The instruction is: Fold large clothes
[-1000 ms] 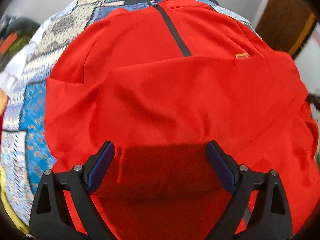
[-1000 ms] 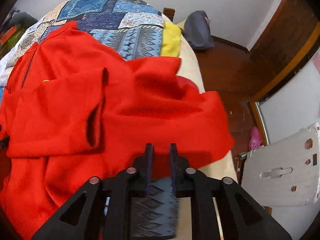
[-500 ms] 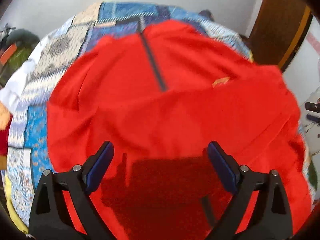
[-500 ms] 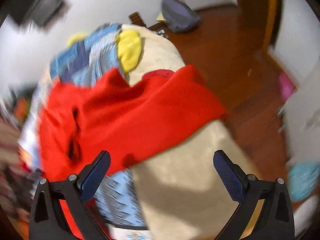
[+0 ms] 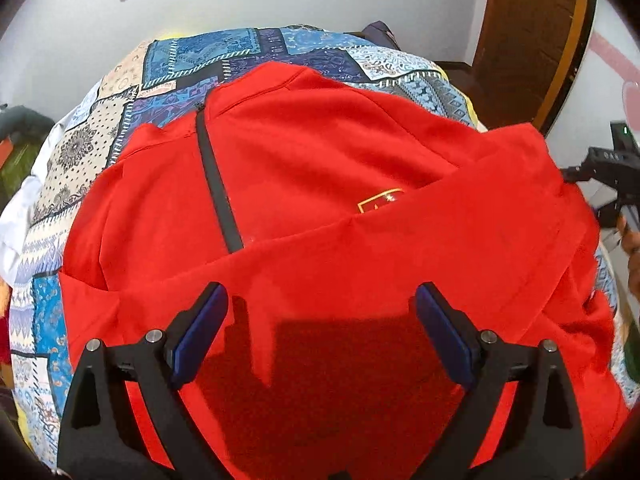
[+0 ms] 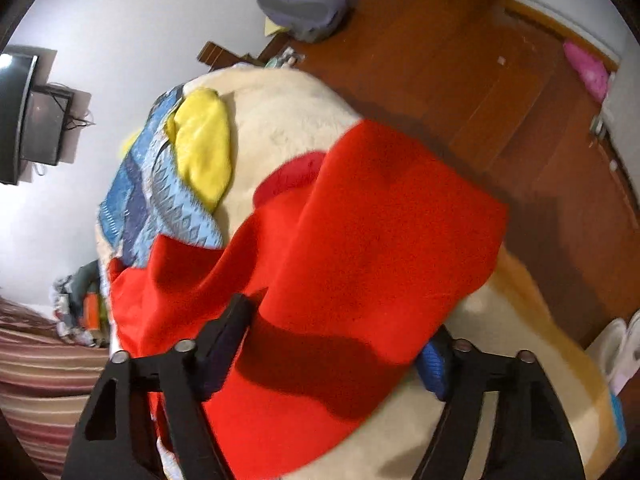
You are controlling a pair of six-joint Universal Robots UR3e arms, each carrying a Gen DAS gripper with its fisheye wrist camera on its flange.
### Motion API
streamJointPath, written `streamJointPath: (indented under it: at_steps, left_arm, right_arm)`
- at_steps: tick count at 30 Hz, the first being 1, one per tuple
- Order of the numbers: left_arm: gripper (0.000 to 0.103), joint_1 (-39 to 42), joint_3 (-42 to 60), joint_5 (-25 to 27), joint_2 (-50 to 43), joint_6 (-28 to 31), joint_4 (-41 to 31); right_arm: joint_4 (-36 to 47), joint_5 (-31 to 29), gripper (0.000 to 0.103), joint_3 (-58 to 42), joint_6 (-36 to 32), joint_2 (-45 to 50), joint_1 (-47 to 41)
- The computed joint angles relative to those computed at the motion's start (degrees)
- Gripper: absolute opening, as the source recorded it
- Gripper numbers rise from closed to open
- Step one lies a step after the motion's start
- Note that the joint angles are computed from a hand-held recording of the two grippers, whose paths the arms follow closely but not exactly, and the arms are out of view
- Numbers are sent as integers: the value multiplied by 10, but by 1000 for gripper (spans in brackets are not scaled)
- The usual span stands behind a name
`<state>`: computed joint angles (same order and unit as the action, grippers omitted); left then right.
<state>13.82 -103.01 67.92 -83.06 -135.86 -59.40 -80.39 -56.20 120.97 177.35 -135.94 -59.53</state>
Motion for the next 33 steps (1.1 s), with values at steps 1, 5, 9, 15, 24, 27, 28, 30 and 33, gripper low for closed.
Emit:
streamJointPath:
  at_steps: [1, 5, 9, 15, 24, 27, 28, 30, 33]
  left_arm:
    - [96, 0, -6, 3, -1, 2, 10]
    - [96, 9, -24, 8, 7, 11, 40]
    - [96, 34, -18, -2, 16, 24, 26]
    - [96, 103, 11, -46, 55, 62, -45]
    - [96, 261, 104, -151, 105, 179, -245]
    - [96, 322, 136, -183, 114, 244, -319]
    - [96, 345, 147, -193, 116, 270, -348]
    - [96, 389, 167, -207, 114, 320, -398]
    - [96, 434, 178, -212, 109, 369, -436]
  right_arm:
    - [-60, -29, 42, -2, 43, 25, 38]
    - [-72, -22, 11, -27, 30, 47, 49]
    - [-78, -16, 8, -69, 61, 51, 86]
    - [-75, -5, 7, -204, 143, 82, 176]
    - [-205, -159, 7, -452, 359, 283, 530]
    - [-220, -237, 7, -560, 408, 385, 659]
    - [-221, -256, 7, -595, 418, 420, 697]
    - [-219, -287, 7, -672, 437, 499, 768]
    - [-200, -312, 7, -773, 451, 603, 835]
